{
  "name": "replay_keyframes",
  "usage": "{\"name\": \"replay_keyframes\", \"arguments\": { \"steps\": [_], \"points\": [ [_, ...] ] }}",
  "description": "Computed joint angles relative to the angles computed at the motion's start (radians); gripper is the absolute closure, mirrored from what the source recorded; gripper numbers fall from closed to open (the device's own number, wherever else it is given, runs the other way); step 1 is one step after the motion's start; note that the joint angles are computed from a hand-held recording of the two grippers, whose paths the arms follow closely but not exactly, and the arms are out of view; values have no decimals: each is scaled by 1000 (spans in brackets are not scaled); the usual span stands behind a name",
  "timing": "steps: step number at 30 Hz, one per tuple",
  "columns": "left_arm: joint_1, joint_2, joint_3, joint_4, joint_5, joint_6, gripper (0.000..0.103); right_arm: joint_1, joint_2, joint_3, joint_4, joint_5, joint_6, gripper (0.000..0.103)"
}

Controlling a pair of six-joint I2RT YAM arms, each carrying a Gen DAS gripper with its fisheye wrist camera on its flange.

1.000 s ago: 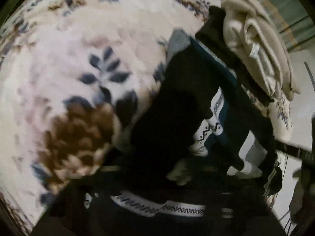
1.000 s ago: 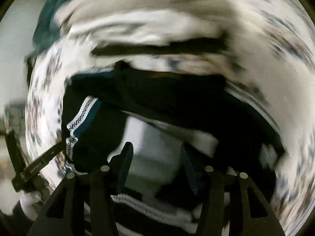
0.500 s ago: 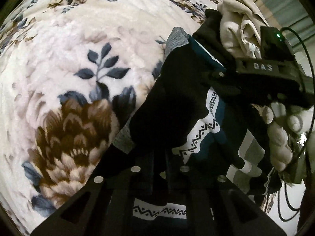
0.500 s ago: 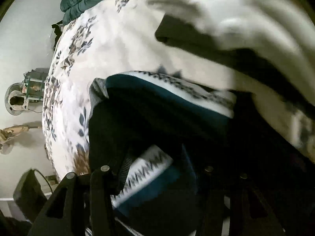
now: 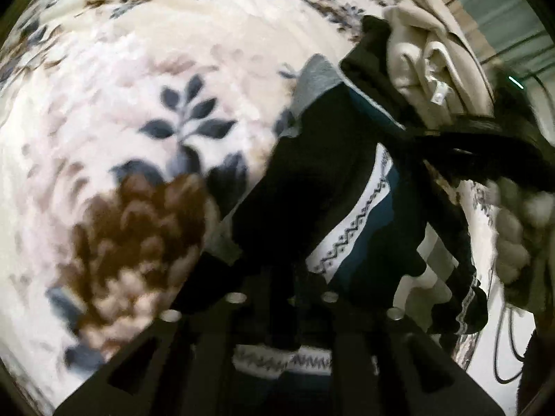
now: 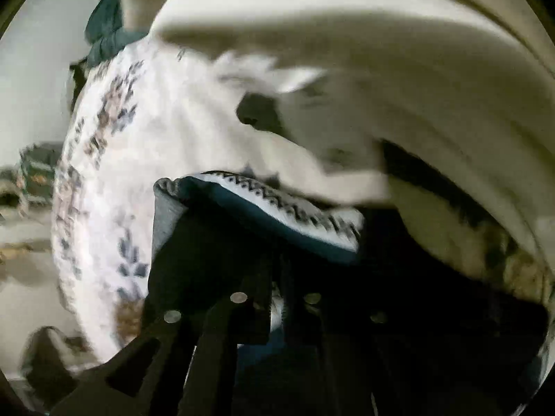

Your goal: Fold small clothes

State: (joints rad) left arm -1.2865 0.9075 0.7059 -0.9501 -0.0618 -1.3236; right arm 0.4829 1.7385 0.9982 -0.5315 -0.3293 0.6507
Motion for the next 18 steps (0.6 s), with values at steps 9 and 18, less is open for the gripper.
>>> {"name": "replay_keyframes", "arguments": {
  "steps": [9, 18],
  "points": [
    [-297, -80, -52, 202, -72, -452, 62, -212, -406, -249, -396, -19, -300, 55],
    [-246, 311, -47, 546, -16, -481, 99, -221, -382, -433, -271, 45, -366, 66]
  ]
}}
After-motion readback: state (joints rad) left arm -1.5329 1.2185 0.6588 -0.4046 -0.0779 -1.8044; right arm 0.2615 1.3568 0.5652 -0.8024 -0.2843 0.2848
